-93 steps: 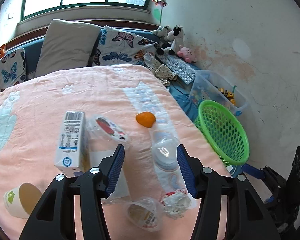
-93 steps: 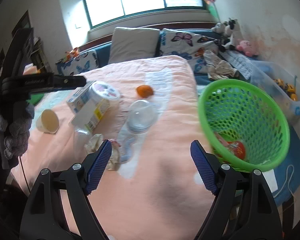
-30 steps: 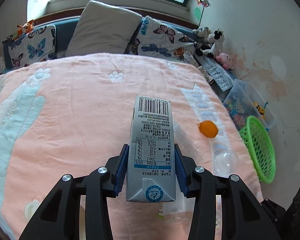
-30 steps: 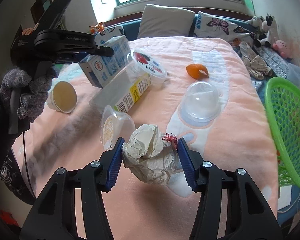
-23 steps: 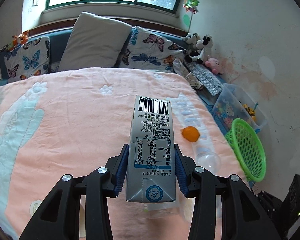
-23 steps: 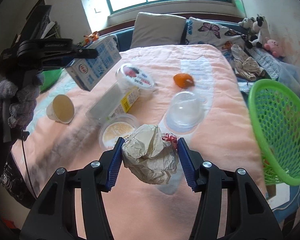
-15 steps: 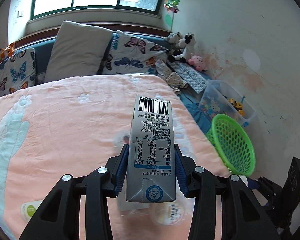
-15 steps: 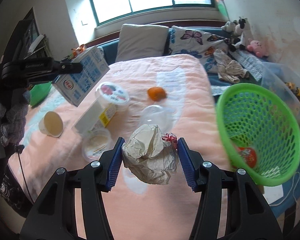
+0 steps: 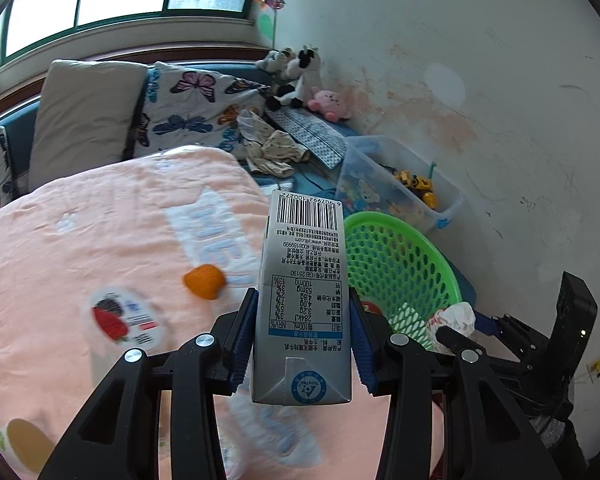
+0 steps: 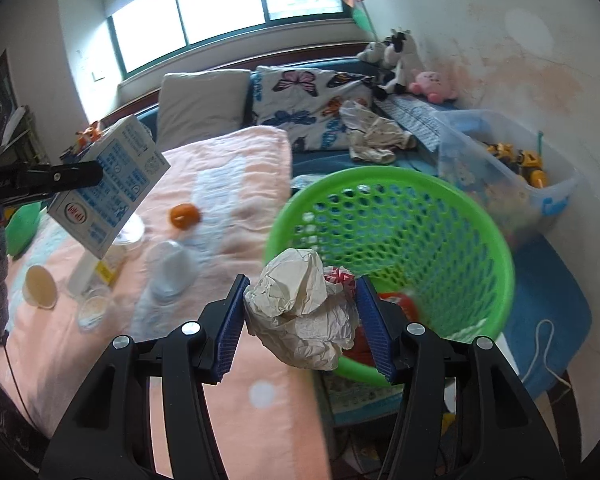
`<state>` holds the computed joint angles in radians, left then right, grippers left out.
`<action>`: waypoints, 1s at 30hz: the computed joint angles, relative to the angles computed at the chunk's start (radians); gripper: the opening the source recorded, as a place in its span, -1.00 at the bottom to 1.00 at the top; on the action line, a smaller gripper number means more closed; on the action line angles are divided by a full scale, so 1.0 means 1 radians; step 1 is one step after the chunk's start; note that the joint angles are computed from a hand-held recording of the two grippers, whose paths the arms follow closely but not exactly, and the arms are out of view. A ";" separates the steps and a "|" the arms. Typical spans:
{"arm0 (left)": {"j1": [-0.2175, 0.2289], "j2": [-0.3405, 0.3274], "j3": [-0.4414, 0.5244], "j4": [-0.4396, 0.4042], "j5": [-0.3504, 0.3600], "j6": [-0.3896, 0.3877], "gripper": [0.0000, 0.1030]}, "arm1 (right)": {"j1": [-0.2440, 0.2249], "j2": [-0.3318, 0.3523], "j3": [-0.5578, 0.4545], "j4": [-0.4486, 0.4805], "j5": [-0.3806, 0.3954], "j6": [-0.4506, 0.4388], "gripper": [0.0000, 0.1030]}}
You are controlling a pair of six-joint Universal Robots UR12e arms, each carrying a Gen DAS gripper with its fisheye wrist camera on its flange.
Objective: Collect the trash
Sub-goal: 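Carry the crumpled paper and milk carton over the green basket, then open the right gripper to drop the paper while the left drops the carton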
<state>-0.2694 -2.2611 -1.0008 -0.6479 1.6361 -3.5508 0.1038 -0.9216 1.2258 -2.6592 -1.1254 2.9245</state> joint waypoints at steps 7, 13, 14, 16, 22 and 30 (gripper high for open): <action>-0.022 -0.102 0.172 -0.079 -0.041 0.027 -0.18 | -0.018 0.035 -0.044 0.015 -0.052 0.022 0.15; -0.030 -0.175 0.296 -0.150 -0.076 0.036 -0.18 | -0.032 0.056 -0.062 0.016 -0.065 0.056 0.33; -0.032 -0.188 0.318 -0.164 -0.080 0.038 -0.18 | -0.036 0.059 -0.063 0.015 -0.065 0.064 0.37; -0.036 -0.213 0.361 -0.190 -0.082 0.042 -0.18 | -0.040 0.061 -0.063 0.010 -0.066 0.074 0.39; -0.044 -0.280 0.476 -0.255 -0.099 0.050 -0.18 | -0.051 0.059 -0.057 0.003 -0.059 0.083 0.40; -0.051 -0.356 0.609 -0.347 -0.119 0.058 -0.17 | -0.063 0.040 -0.020 -0.023 -0.049 0.081 0.40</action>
<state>-0.3200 -2.6173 -0.3913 -0.9953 1.5173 -3.4928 0.0410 -0.8816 1.2058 -2.6826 -1.1747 3.0051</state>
